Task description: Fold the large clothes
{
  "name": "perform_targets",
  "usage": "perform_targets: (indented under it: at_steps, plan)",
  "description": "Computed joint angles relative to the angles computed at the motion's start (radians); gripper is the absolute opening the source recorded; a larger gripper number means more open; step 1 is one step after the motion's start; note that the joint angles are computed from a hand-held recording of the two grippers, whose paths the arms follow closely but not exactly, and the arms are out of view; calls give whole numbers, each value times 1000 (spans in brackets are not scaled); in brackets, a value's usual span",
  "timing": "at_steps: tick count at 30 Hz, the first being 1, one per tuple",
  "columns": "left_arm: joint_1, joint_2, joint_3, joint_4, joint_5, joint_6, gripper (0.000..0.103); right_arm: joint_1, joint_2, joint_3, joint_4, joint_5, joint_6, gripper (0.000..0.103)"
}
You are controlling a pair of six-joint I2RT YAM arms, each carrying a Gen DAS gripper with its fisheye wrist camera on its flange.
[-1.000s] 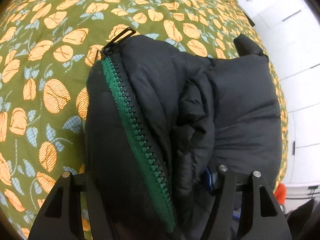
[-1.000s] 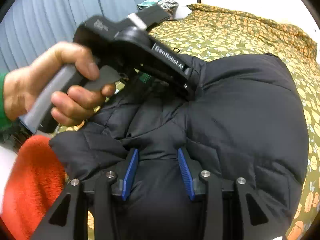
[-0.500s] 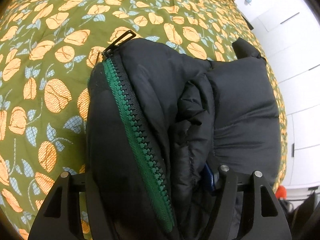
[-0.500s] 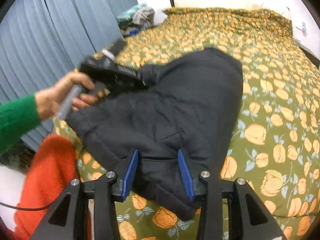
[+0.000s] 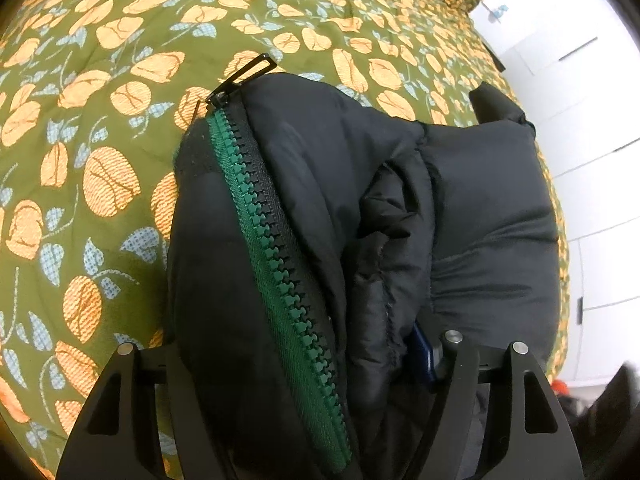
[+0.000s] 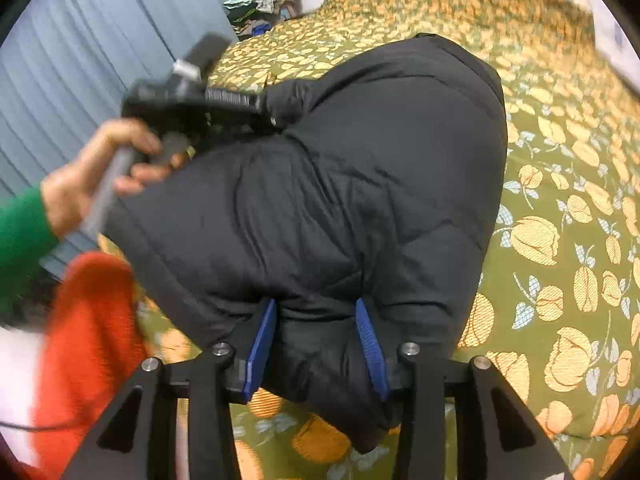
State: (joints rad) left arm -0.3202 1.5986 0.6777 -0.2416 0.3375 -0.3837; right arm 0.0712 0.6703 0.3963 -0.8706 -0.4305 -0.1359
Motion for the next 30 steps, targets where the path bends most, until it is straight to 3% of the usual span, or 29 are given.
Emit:
perform_targets:
  at_steps: [2, 4, 8, 12, 16, 19, 22, 26, 30]
  plan:
    - [6, -8, -13, 8, 8, 4, 71, -121, 139, 115, -31, -100, -64, 41]
    - [8, -20, -24, 9, 8, 7, 71, -139, 242, 215, -11, -101, -63, 41]
    - [8, -29, -32, 9, 8, 8, 71, -103, 563, 460, 149, 16, -3, 41]
    - [10, -34, -42, 18, 10, 9, 71, -68, 879, 663, 233, 114, 38, 41]
    - [10, -31, -64, 62, 4, -18, 71, -29, 1145, 830, 266, 182, 32, 44]
    - [25, -15, -76, 98, 17, -32, 71, -10, 1288, 933, 199, 212, 32, 44]
    - [26, 0, -66, 99, 18, -35, 71, 16, 1343, 970, 180, 265, 21, 44]
    - [20, -5, -58, 76, 17, -14, 72, 28, 1310, 916, 232, 298, 20, 44]
    - [14, -2, -50, 74, 19, -9, 72, -6, 1097, 760, 267, 259, -13, 44]
